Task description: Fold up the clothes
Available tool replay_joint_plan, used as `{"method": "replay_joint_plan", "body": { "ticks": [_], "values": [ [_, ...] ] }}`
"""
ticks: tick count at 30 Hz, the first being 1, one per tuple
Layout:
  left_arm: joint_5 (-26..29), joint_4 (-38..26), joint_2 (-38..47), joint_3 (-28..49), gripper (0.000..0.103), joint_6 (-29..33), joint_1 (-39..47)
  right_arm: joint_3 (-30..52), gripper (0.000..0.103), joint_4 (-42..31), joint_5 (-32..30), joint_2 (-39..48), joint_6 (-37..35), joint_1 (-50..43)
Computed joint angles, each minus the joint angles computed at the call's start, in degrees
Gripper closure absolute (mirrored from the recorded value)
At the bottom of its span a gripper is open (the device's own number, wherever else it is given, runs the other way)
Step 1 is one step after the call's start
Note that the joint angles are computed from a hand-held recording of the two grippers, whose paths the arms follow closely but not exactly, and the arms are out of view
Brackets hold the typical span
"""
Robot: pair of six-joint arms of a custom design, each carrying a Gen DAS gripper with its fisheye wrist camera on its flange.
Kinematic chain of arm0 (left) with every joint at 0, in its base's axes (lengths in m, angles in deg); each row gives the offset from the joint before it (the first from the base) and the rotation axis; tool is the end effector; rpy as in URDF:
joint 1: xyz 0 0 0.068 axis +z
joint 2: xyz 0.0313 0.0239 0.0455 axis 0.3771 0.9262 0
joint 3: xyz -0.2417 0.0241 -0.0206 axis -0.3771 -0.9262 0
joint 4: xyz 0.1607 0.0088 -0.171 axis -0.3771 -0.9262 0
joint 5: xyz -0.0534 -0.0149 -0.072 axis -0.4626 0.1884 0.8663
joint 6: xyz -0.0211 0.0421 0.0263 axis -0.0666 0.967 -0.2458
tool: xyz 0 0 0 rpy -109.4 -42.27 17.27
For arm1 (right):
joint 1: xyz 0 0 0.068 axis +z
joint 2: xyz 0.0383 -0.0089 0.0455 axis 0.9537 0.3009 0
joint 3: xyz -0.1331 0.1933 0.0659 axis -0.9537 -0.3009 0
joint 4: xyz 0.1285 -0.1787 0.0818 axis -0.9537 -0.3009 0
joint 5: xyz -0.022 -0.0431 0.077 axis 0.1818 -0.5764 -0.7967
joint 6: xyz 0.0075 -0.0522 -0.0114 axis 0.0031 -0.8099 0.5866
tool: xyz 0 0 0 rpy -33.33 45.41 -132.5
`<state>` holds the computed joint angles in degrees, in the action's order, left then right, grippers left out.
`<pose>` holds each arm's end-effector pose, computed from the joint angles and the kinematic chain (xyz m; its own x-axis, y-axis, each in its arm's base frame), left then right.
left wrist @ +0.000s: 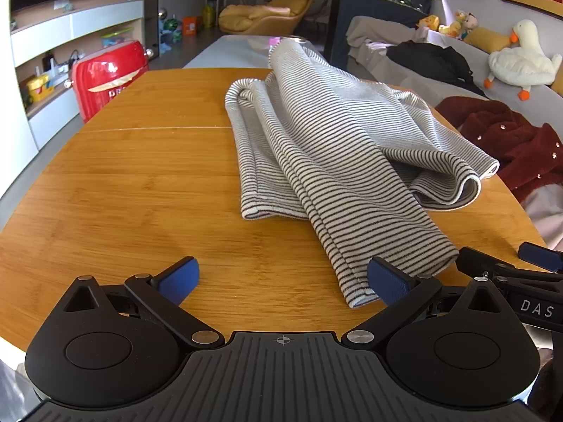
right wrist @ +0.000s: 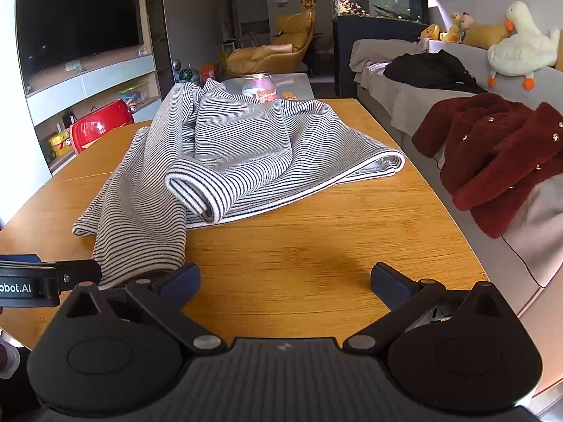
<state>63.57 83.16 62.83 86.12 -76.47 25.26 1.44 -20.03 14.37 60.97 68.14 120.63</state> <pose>0.1757 0.0076 0.1363 -0.6859 -0.1028 -0.7204 -0.0607 0.9946 -0.0841 0.1615 0.1548 0.1319 -0.5989 -0.0217 -0.8005 -0.1475 0.9855 0.0836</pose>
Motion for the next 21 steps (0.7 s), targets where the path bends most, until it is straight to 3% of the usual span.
{"method": "replay_joint_plan", "body": {
  "ticks": [8, 21],
  "values": [
    [0.5, 0.3, 0.0, -0.2, 0.000, 0.5, 0.4, 1.5, 0.000, -1.8, 2.3, 1.7, -0.5, 1.6],
    [-0.7, -0.8, 0.4, 0.7, 0.000, -0.1, -0.7, -0.7, 0.000, 0.6, 0.7, -0.3, 0.6, 0.6]
  ]
}}
